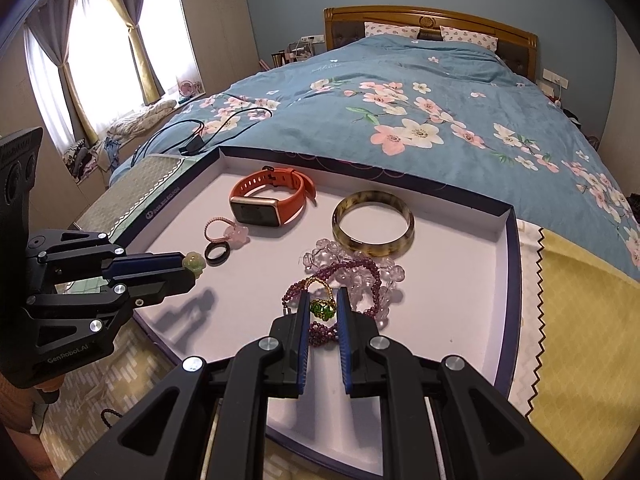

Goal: Organize jewelry
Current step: 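Lower both rings into the box and open both grippers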

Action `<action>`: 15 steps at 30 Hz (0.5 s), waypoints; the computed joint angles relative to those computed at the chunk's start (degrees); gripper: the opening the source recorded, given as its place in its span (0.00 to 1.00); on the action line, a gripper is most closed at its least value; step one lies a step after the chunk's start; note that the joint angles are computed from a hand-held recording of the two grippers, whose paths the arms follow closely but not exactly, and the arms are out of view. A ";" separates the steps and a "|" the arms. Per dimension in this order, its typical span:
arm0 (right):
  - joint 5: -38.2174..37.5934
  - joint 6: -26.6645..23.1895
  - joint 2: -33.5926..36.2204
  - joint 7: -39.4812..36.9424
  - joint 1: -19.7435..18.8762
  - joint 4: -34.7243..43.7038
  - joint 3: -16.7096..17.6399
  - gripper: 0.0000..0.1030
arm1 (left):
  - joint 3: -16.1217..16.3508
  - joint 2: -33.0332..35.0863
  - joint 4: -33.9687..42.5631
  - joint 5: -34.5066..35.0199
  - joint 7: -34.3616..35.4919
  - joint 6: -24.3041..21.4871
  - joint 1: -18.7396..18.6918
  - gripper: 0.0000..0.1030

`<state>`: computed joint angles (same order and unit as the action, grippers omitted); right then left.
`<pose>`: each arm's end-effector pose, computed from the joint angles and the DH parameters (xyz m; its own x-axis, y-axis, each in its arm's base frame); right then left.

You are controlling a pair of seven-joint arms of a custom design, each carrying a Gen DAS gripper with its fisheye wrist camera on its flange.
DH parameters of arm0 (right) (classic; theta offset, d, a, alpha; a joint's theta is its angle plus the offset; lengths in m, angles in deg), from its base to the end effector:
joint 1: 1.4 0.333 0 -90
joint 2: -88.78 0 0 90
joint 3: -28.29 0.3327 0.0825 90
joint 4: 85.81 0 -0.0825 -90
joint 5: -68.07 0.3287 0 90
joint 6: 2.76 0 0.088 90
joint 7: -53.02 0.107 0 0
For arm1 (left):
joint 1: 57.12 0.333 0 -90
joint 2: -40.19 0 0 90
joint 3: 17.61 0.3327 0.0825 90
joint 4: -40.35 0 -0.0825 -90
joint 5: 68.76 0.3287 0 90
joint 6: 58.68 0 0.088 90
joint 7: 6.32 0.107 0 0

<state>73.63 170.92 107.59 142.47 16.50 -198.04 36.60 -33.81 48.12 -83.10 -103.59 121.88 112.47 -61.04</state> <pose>0.5676 0.2598 0.4499 0.3805 -0.9178 -0.1131 -0.7096 -0.2114 -0.6721 0.5378 -0.1473 0.4617 -0.4390 -0.8964 0.0610 -0.6842 0.2895 -0.6694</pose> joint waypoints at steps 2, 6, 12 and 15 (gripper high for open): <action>-0.38 -0.12 0.14 0.43 0.50 0.18 -0.55 0.11 | 0.36 0.17 0.14 1.21 -1.23 -0.05 -0.41 0.12; -1.15 -0.46 0.46 1.34 1.13 0.60 -1.36 0.12 | 0.61 0.76 0.55 2.71 -2.65 -0.55 -0.31 0.12; -1.06 -0.33 0.62 1.67 0.55 0.60 -0.96 0.13 | 0.40 1.34 1.17 4.19 -4.39 -1.34 0.10 0.12; -0.53 -0.03 0.56 1.43 -0.06 0.36 -0.39 0.13 | 0.15 1.62 1.51 4.14 -4.59 -1.77 0.38 0.12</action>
<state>73.11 170.89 108.16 143.90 16.45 -197.68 36.22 -33.66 49.74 -81.59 -99.44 117.29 110.70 -60.65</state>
